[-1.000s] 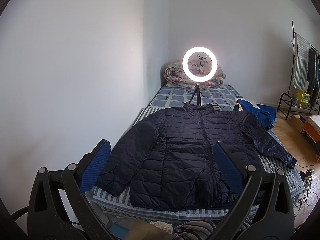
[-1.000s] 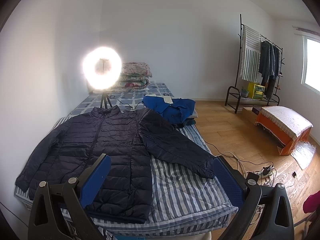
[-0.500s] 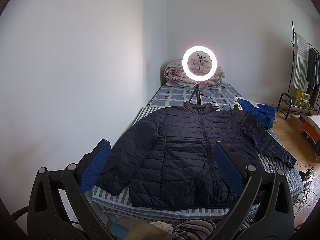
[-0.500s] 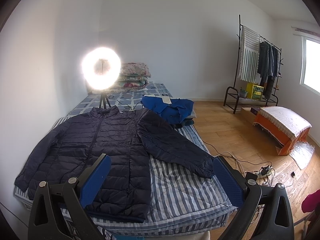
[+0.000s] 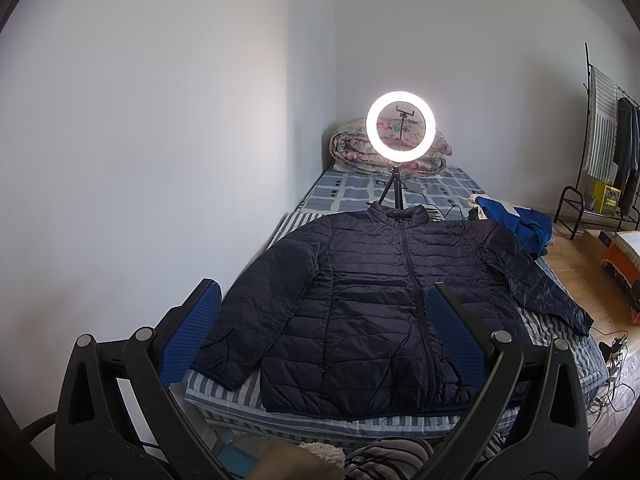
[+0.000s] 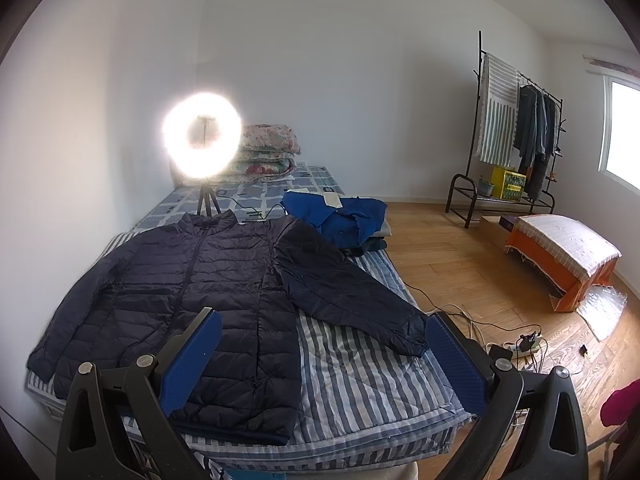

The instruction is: Fold large clothes

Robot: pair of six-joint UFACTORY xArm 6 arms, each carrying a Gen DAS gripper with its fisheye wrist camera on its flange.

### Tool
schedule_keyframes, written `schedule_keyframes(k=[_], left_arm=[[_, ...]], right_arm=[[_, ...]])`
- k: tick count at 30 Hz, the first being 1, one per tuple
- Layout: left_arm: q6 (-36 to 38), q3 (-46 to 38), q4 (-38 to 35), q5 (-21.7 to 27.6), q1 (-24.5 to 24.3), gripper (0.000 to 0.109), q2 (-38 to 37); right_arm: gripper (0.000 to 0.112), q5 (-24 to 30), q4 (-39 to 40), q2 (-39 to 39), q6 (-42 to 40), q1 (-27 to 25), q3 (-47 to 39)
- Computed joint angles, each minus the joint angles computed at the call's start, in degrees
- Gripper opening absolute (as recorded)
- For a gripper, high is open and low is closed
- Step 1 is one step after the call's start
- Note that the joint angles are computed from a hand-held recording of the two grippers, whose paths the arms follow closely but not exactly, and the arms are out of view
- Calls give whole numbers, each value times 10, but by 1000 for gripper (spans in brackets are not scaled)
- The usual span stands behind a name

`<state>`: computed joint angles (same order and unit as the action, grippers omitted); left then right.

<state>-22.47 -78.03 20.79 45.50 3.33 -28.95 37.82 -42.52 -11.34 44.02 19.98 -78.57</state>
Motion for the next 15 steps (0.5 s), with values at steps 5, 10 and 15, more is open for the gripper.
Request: schedule_keyframes(k=[5,10,15], left_arm=[[-5,13,2,-5,5,103,-6],[4,25,-12,-10,16,103,-7],[9,36,-8,-15,27,103,-10]], right_arm=[[103,5,-4,6,1,4,-5],[103,19,-10,19,5,14,-22],[103,30,-25,32,10,26,-45]])
